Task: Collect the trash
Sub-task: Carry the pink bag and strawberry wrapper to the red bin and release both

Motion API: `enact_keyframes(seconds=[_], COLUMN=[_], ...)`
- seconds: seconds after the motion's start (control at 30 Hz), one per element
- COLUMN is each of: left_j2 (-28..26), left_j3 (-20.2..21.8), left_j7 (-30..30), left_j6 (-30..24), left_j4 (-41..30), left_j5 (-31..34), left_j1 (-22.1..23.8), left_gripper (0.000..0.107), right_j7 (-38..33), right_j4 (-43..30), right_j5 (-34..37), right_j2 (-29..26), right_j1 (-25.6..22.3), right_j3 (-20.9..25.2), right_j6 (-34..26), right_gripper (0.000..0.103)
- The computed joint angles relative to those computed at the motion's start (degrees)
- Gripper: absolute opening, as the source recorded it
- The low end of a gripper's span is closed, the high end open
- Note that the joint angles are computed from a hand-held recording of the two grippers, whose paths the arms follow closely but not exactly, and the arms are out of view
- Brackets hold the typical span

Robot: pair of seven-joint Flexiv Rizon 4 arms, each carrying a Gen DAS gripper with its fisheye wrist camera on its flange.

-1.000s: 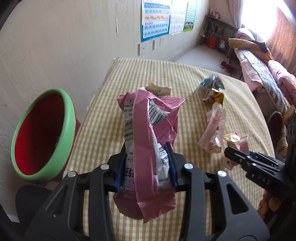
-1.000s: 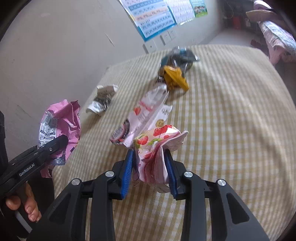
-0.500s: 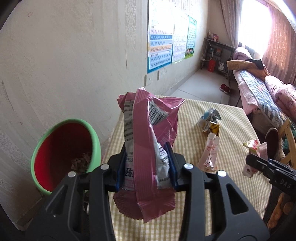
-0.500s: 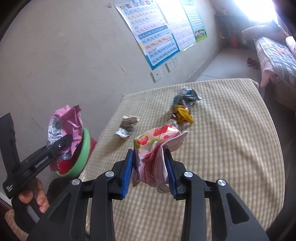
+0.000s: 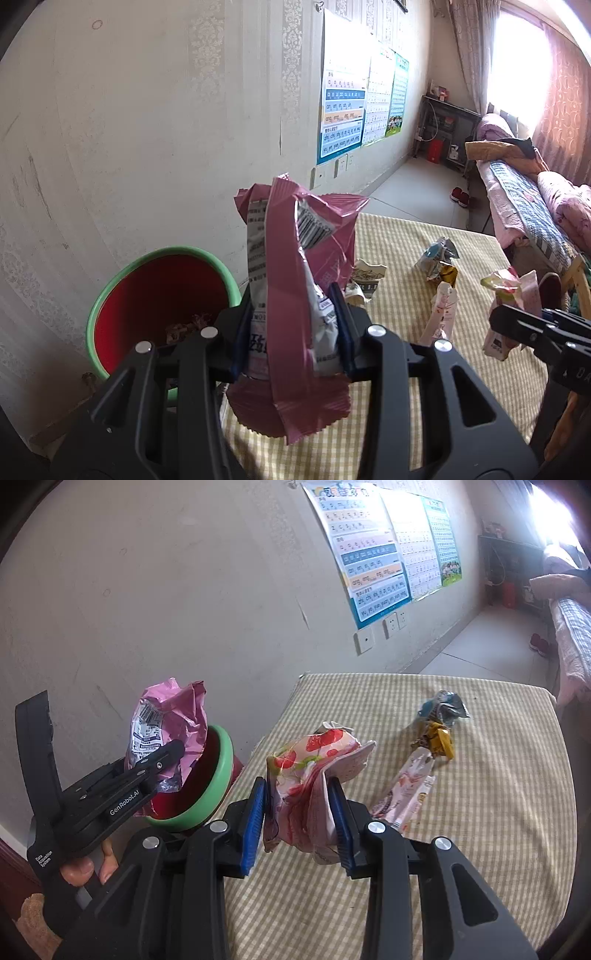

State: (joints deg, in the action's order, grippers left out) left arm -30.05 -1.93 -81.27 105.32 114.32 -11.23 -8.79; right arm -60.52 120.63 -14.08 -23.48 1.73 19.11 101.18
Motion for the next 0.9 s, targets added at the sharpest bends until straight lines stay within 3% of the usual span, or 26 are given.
enact_keyframes(seconds=[0.37, 0.9], left_j2=[0.2, 0.2], left_j3=[-1.0, 4.7], left_j7=[-1.0, -0.2], left_j6=[1.1, 1.0], left_j4=[1.1, 1.9], left_j5=[0.7, -2.1], left_j1=[3.2, 1.9], left_gripper=[0.037, 0.037], right_j7=[-3.1, -12.4], right_j4=[-3.6, -12.0], right_j5=[0.2, 6.1], right_j2=[-2.7, -8.2], right_j1=[-0.4, -0.7], right_j3=[3.6, 10.9], right_j6=[-4.0, -10.8], right_gripper=[0.034, 0.034])
